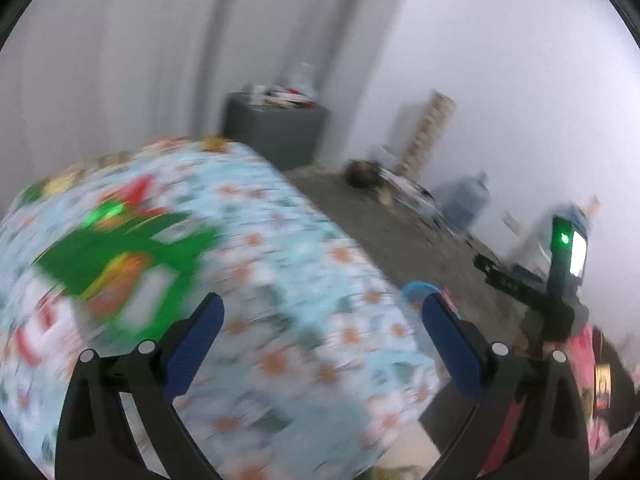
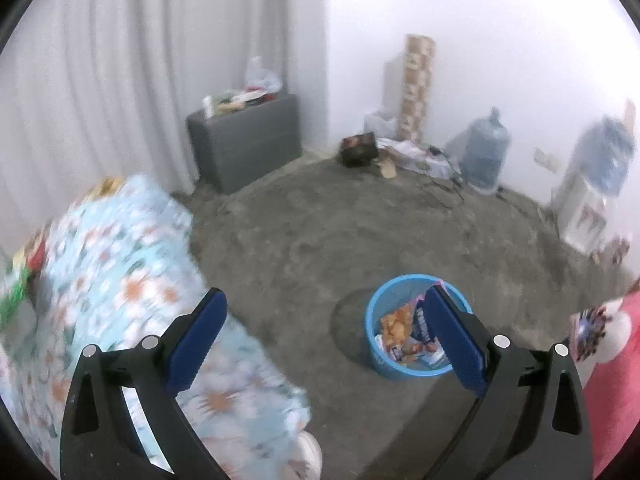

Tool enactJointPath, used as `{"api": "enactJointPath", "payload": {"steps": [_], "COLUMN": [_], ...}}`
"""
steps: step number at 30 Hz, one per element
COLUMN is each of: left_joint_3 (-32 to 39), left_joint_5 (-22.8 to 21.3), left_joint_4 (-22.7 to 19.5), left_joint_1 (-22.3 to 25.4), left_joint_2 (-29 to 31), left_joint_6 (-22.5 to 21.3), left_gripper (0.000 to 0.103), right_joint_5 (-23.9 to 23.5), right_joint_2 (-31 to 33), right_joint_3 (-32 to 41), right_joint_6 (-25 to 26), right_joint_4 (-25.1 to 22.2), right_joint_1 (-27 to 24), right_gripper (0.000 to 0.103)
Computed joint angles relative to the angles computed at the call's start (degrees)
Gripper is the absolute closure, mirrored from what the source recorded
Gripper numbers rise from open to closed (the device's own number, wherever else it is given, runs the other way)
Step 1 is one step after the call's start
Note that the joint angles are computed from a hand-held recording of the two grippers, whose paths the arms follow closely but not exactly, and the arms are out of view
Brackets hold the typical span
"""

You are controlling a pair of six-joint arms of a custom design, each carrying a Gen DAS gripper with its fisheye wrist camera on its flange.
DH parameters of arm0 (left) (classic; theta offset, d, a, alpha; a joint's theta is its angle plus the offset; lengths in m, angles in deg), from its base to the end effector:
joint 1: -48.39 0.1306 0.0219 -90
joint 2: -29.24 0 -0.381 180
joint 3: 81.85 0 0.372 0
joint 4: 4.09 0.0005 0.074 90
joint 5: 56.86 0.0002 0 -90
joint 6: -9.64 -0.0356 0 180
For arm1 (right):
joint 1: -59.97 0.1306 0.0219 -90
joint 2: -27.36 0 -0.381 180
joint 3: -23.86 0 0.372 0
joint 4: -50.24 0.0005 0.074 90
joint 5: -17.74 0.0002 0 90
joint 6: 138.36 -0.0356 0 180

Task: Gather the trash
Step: 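Move both tools back over the bed toward the green snack bag, then grasp the green snack bag with the right tool and lift it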

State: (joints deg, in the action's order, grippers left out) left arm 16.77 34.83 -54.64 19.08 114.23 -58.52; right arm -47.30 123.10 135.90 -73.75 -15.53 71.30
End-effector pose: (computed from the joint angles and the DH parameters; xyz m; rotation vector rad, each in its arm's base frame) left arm 0.3809 -0.2156 0.5318 0.1643 2.2599 -0.5187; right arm 0.4795 0.0803 0.5332 0.4749 2.2927 -0.2188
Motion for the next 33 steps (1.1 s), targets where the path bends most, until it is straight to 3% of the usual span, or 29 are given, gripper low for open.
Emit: {"api": "enactJointPath", "payload": {"steps": [4, 7, 12, 14, 17, 21, 23, 25, 28, 30, 33], "left_joint_3": [-7.23, -10.60, -13.77, -15.16, -16.47, -17.93, -18.85, -19.65, -20.81, -21.48, -22.28], "left_joint_5": [-2.19, -2.34, -2.01, -0.72, -0.02, 0.06, 0.58, 0.85, 1.03, 1.13, 1.22], "left_joint_4": [2.19, 3.08, 5.47, 7.07, 8.87, 9.35, 9.75, 9.80, 9.79, 9.75, 9.83], "left_joint_1": [3.75, 6.71, 9.92, 11.29, 12.67, 13.95, 14.91, 15.92, 17.31, 18.17, 19.20], "left_joint_2": [-6.10, -8.60, -10.30, -10.88, -10.99, -11.33, -11.80, -12.41, -13.72, -14.63, -15.57], "left_joint_6": [2.68, 2.99, 3.64, 4.75, 5.85, 6.25, 6.55, 6.95, 7.25, 7.12, 6.98], "left_gripper": [0.006, 0.006, 0.006, 0.006, 0.006, 0.006, 0.006, 0.006, 0.006, 0.006, 0.006], "right_joint_5": [5.77, 1.45, -15.12, -21.24, -36.87, -53.12, -56.83, -57.76, -61.51, -64.78, -67.70], "right_joint_2": [2.94, 3.18, 2.21, 3.68, 8.63, 15.30, 18.85, 23.13, 28.22, 28.97, 27.51], "right_joint_3": [3.30, 4.09, 3.41, 5.50, 11.86, 18.76, 23.25, 28.55, 33.15, 32.30, 28.94], "right_joint_6": [4.56, 10.19, 11.68, 9.83, 5.11, -2.60, -5.41, -7.05, -11.14, -14.79, -16.64], "right_joint_4": [-1.37, 1.05, 8.07, 7.95, 4.85, 3.87, 2.29, -0.71, -1.71, 0.19, 3.42], "right_joint_1": [5.30, 7.62, 7.33, 7.05, 5.56, 6.15, 7.44, 8.73, 9.33, 9.24, 9.22], "right_gripper": [0.008, 0.008, 0.008, 0.008, 0.008, 0.009, 0.012, 0.019, 0.044, 0.077, 0.089]}}
